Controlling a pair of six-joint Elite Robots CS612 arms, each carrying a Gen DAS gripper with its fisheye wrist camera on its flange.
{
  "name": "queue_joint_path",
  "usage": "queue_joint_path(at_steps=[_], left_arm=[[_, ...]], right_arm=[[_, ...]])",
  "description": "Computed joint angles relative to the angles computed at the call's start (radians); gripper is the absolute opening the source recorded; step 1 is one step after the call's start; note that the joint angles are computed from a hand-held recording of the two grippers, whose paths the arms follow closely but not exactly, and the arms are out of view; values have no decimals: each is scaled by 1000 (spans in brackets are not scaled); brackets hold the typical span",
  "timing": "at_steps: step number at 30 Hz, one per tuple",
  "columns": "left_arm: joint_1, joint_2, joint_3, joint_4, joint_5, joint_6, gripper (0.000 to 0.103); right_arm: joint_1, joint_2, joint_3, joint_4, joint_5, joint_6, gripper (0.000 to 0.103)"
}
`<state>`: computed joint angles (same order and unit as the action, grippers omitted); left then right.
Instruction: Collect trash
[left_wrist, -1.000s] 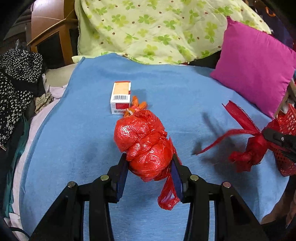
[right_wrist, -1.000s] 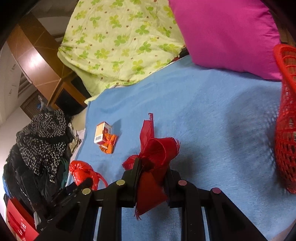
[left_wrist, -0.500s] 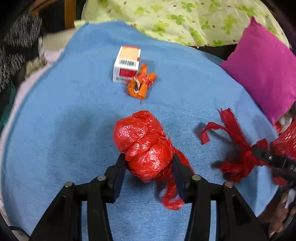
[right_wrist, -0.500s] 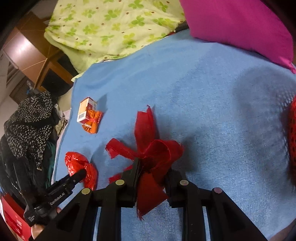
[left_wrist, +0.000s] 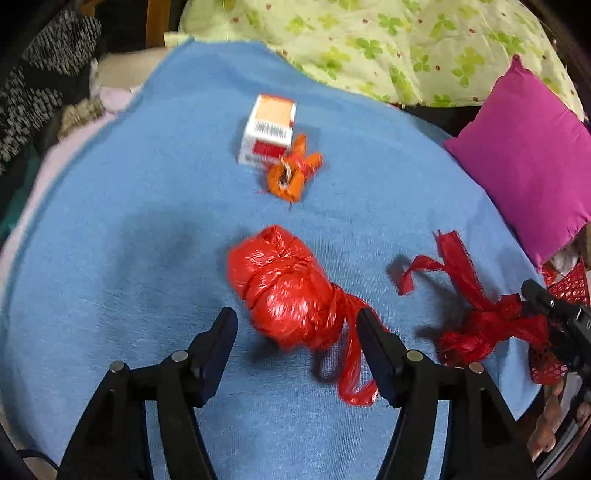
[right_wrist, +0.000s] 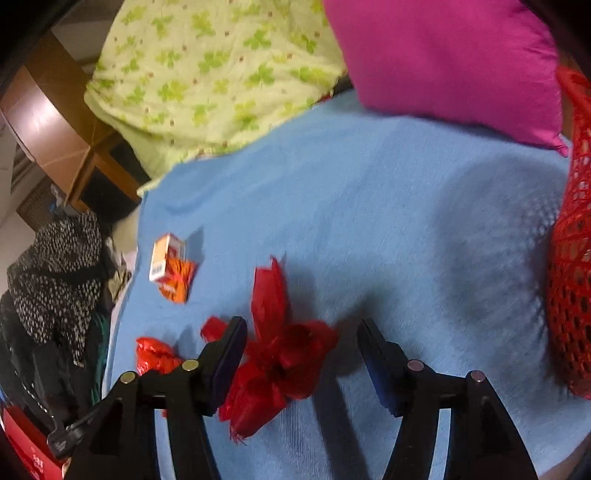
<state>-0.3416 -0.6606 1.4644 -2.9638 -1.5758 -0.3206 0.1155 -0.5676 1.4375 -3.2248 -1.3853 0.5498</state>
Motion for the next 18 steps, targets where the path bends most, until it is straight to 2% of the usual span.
queue_joint_path(at_steps=[4,6,8,10,11,13,15,18], left_arm=[[-19,-38,85,-148,144,46,68],[-24,-49,120,-237,217,65,78],[-35,-58,159,-342,324,67,89],[-49,-62,193,-435,436,65,92],[-53,-60,199,-460,470,70,93],[-71,-50,208,-497,602,91,97],[-75,-36,202,-534,652,127,98],[-67,-23,183,-513,685,98,98]], right_arm=[[10,-3,21,-106,-52,20,67],[20,-10,38,-178,-97,1,67],[39,-14,55,-282,-165,-40,67],[56,-15,65,-367,-214,-74,67],[68,-15,69,-420,-249,-101,67],[86,-15,76,-475,-294,-144,68],[99,-22,86,-481,-321,-172,70],[112,-38,105,-451,-343,-213,70]])
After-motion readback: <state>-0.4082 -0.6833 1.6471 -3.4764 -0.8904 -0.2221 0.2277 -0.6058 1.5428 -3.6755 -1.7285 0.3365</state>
